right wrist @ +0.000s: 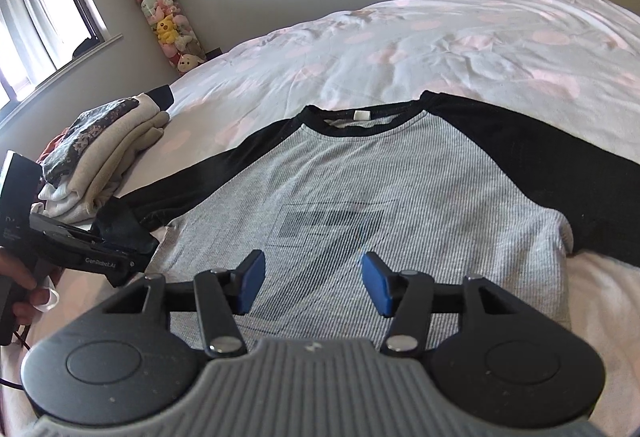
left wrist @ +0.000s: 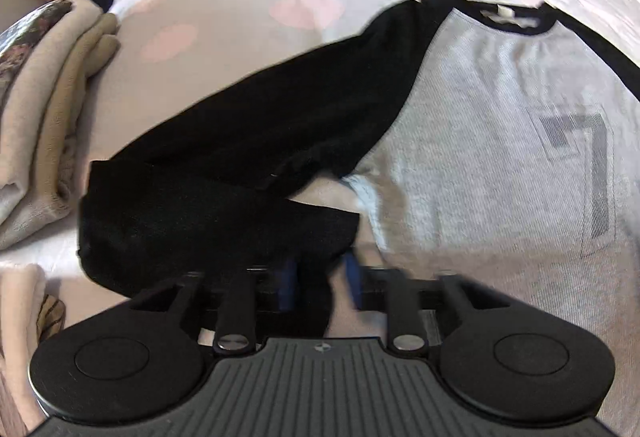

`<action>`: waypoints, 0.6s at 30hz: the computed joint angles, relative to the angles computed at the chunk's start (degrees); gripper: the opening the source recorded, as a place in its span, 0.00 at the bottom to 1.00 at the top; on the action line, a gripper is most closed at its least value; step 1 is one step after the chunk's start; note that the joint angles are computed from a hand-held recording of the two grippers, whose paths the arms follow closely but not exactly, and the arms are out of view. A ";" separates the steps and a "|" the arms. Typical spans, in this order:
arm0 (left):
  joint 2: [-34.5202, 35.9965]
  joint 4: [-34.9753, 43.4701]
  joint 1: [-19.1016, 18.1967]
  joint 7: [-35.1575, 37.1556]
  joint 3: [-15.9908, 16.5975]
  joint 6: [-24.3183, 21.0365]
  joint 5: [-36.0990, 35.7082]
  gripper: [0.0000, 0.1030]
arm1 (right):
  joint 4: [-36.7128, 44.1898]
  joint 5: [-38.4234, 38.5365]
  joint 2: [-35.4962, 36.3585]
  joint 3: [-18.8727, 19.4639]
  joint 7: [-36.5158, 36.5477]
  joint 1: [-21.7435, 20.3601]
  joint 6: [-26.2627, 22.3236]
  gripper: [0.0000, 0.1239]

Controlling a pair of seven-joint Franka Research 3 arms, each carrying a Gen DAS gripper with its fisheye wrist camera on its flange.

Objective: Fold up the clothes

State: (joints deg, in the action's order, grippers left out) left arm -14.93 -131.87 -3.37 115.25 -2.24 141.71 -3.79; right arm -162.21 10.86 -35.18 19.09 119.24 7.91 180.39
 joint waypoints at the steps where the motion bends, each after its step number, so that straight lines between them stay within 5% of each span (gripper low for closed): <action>1: 0.04 0.73 0.11 -0.26 0.45 -0.45 -0.95 0.04 | -0.05 0.00 0.00 -0.01 0.02 0.03 0.10 0.46; 6: -0.70 5.31 2.01 -2.45 1.75 0.51 -1.75 0.04 | -0.63 0.18 -1.67 0.55 0.64 -0.60 0.38 0.46; 18: 7.08 34.01 9.44 -12.56 2.92 -4.00 2.46 0.04 | -1.03 0.23 -3.64 0.93 1.32 -0.92 0.40 0.46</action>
State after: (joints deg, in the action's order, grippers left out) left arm -7.85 -97.86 6.06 102.68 0.68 137.71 -1.33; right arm -163.23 11.09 -38.82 20.02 120.56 6.99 180.79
